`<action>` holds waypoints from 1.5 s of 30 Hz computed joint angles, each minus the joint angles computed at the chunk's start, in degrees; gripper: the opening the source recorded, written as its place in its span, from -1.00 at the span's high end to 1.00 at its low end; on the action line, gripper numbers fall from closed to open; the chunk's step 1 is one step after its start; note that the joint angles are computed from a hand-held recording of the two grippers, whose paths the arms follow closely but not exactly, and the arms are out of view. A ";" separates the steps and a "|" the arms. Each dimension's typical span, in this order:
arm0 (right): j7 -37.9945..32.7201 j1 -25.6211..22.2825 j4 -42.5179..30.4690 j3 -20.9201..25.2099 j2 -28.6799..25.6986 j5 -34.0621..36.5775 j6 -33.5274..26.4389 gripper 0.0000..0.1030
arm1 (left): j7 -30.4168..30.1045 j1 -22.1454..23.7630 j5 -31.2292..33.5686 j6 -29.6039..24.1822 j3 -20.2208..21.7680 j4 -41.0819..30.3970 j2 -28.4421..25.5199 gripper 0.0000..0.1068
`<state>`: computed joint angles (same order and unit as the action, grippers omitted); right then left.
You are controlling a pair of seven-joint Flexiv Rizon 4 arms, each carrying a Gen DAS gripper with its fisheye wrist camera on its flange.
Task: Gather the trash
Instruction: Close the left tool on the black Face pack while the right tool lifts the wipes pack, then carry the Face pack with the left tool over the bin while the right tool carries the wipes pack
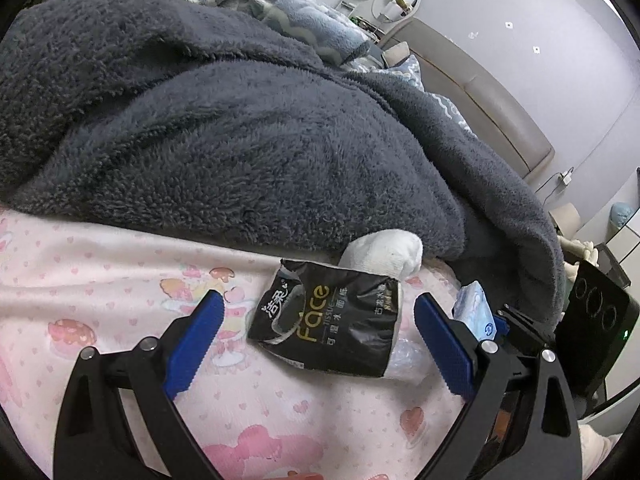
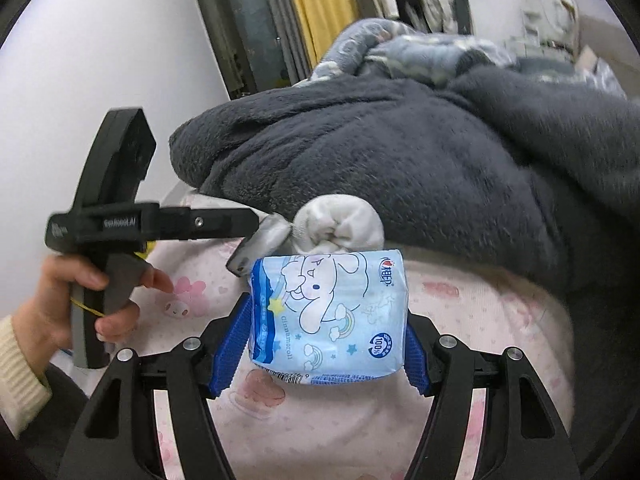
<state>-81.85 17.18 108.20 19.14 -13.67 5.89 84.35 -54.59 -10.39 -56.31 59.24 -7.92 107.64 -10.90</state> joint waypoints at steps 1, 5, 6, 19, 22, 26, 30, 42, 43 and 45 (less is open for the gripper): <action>-1.32 -1.38 -0.60 1.54 -0.17 1.96 -0.70 -0.31 | -0.07 0.01 0.53 -0.39 0.03 -0.17 -0.17 -0.81; -4.92 -3.47 -1.92 3.50 -0.34 6.72 -2.03 -0.31 | -1.66 0.34 3.71 -1.99 0.25 -1.26 -1.15 -0.77; -5.57 -3.61 -2.13 3.65 -0.32 7.62 -2.32 -0.31 | -2.08 0.40 4.23 -2.34 0.20 -1.51 -1.37 -0.74; -10.17 -2.75 -3.86 2.42 0.45 14.43 -5.68 -0.31 | -4.32 -0.95 10.06 0.40 0.16 -1.48 -0.69 -0.44; -11.16 -2.71 -4.69 2.54 0.69 16.17 -6.16 -0.31 | -7.83 -1.40 14.38 0.88 0.81 -1.88 0.01 -0.45; -11.89 -2.07 -5.53 2.30 1.16 17.47 -6.71 -0.31 | -10.40 -1.69 17.00 3.54 1.22 -0.78 1.83 -0.45; -12.57 -1.26 -6.30 2.09 1.50 18.34 -6.91 -0.31 | -12.86 -2.24 19.79 7.56 1.81 0.96 3.96 -0.44; -16.51 -0.98 -10.30 2.65 1.81 26.12 -10.10 -0.31 | -28.57 -1.85 37.34 12.10 5.00 4.73 10.08 -0.44; -16.58 -0.75 -10.61 2.52 1.77 26.34 -10.45 -0.31 | -29.35 -1.69 37.80 12.10 5.12 5.12 10.50 -0.44; -16.57 -0.26 -11.07 2.22 1.67 26.52 -10.82 -0.31 | -32.59 -1.16 41.21 11.87 5.57 5.97 11.71 -0.44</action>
